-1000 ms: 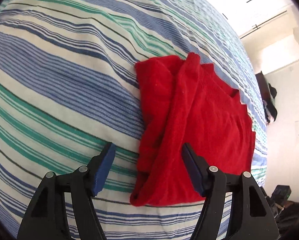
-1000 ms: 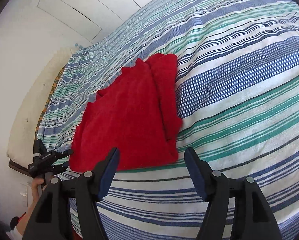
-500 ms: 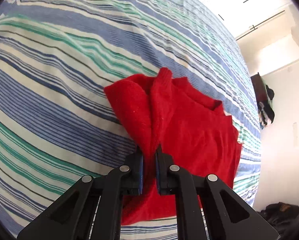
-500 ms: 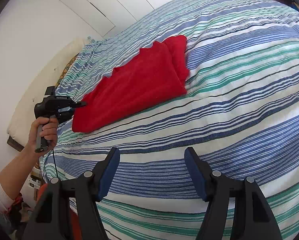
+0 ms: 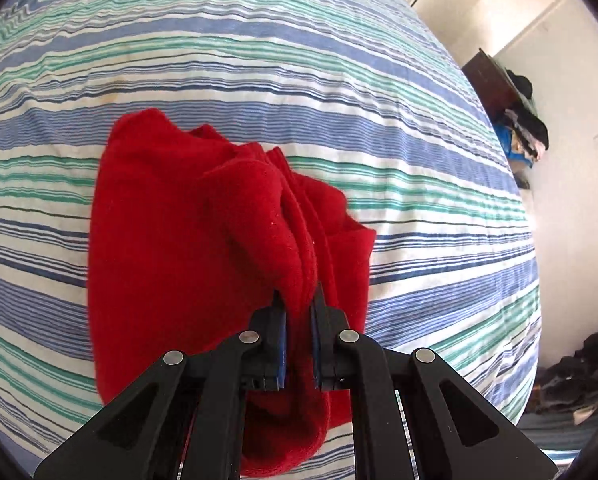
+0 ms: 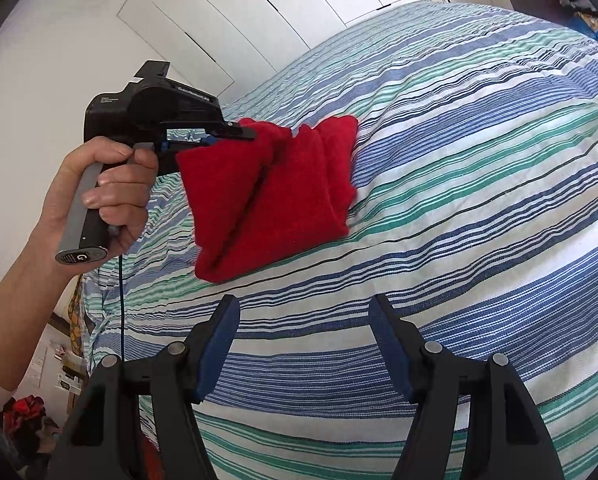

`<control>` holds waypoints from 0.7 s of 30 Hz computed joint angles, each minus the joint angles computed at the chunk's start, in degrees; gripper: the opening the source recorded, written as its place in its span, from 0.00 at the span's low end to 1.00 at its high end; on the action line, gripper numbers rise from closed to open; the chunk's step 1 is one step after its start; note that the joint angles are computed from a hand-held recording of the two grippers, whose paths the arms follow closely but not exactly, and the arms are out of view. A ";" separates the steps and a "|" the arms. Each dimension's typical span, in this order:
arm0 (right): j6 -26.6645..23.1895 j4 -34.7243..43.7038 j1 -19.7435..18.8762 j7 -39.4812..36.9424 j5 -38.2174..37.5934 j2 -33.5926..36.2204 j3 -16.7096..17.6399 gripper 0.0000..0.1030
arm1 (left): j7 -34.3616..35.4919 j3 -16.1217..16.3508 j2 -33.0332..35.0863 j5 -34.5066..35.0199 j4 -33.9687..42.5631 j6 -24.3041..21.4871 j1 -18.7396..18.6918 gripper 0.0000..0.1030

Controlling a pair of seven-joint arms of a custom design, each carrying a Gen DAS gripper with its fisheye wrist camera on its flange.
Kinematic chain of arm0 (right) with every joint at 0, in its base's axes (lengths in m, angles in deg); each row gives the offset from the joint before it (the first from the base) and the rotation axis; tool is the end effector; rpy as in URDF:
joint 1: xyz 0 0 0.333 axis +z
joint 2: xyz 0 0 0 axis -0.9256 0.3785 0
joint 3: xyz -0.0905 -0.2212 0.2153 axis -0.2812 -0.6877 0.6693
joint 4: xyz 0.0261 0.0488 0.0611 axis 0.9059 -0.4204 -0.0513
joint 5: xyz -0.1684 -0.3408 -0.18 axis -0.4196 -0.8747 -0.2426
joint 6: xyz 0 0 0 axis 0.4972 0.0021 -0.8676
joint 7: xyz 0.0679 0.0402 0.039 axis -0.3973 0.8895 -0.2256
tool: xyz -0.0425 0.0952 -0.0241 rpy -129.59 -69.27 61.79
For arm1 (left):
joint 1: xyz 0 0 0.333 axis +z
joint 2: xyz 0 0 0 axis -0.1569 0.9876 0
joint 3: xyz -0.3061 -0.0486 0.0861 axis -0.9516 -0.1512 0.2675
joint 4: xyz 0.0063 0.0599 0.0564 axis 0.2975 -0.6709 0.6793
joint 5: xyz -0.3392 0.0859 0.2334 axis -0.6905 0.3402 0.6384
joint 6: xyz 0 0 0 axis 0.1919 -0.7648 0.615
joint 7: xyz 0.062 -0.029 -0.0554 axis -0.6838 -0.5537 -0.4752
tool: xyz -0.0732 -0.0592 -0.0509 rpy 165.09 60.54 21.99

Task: Fold small clothes

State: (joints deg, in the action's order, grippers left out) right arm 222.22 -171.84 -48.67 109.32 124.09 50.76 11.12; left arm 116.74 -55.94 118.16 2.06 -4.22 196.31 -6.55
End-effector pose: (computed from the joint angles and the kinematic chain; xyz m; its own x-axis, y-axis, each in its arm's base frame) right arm 0.5821 0.2264 0.4897 0.1809 -0.7916 -0.5837 -0.7613 0.2630 -0.5926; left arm 0.8054 -0.0588 0.5509 0.0513 -0.9515 0.3033 -0.9414 -0.1474 -0.3034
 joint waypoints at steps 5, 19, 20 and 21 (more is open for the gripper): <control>0.71 0.60 -0.62 -2.47 4.73 0.27 -0.27 0.65 | -3.80 2.10 0.62 5.11 -2.19 3.12 -4.07 0.07; 0.10 2.37 -2.24 -6.46 12.06 0.93 0.06 0.65 | 17.99 -2.88 -25.07 -15.58 -35.40 21.65 9.45 0.81; -1.99 3.41 -2.53 -9.12 15.14 1.15 -0.03 0.65 | 19.26 -1.35 -27.84 -15.20 -39.04 23.98 9.67 0.81; -4.75 4.90 -2.83 -11.69 18.33 1.74 -0.13 0.65 | 19.80 0.35 -29.77 -13.67 -41.73 25.32 9.50 0.81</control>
State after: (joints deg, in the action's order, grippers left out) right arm 217.46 -166.94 -51.50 97.63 142.42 52.50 10.99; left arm 136.54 -55.59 88.39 -11.62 -45.95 221.63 2.95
